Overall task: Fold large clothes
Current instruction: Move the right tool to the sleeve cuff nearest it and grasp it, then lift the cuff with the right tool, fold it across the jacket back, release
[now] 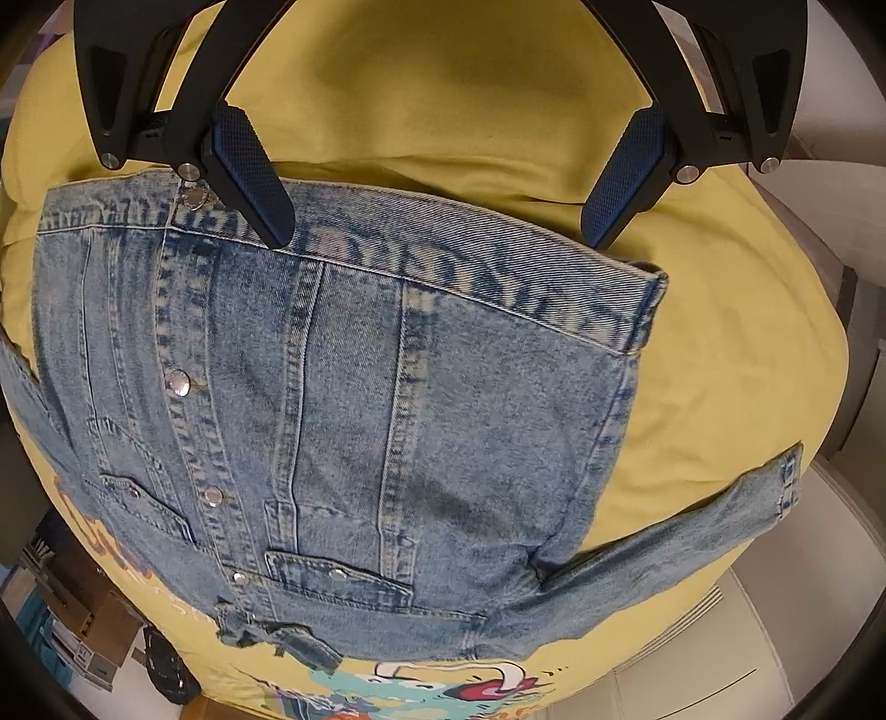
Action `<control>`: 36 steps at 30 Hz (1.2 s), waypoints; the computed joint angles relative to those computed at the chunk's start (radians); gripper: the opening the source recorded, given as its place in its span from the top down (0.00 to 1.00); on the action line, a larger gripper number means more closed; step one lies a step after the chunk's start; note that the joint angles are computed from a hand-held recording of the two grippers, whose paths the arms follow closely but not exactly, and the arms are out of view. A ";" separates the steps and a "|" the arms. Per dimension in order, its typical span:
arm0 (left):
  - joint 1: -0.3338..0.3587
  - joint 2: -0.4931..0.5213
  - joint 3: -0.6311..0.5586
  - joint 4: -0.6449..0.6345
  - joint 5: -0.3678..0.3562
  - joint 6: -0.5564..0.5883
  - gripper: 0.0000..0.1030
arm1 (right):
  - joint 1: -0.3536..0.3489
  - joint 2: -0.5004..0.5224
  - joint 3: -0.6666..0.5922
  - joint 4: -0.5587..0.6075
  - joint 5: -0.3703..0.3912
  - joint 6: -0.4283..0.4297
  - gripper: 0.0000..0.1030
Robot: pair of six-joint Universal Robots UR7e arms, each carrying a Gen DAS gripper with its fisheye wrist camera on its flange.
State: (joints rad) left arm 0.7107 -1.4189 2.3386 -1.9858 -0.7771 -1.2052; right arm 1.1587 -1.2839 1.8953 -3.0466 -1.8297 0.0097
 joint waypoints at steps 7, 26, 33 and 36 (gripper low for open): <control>0.019 0.044 -0.029 -0.036 -0.010 0.063 0.01 | -0.002 0.044 -0.074 -0.013 -0.016 0.044 0.20; 0.068 0.070 -0.065 -0.079 -0.040 0.105 0.01 | 0.013 0.083 -0.175 0.039 0.038 0.042 0.93; 0.076 0.029 -0.040 -0.098 -0.040 0.092 0.01 | 0.089 0.107 -0.221 0.063 0.027 -0.009 0.94; 0.082 0.016 -0.030 -0.116 -0.037 0.092 0.01 | 0.132 0.126 -0.250 0.083 0.030 -0.027 0.94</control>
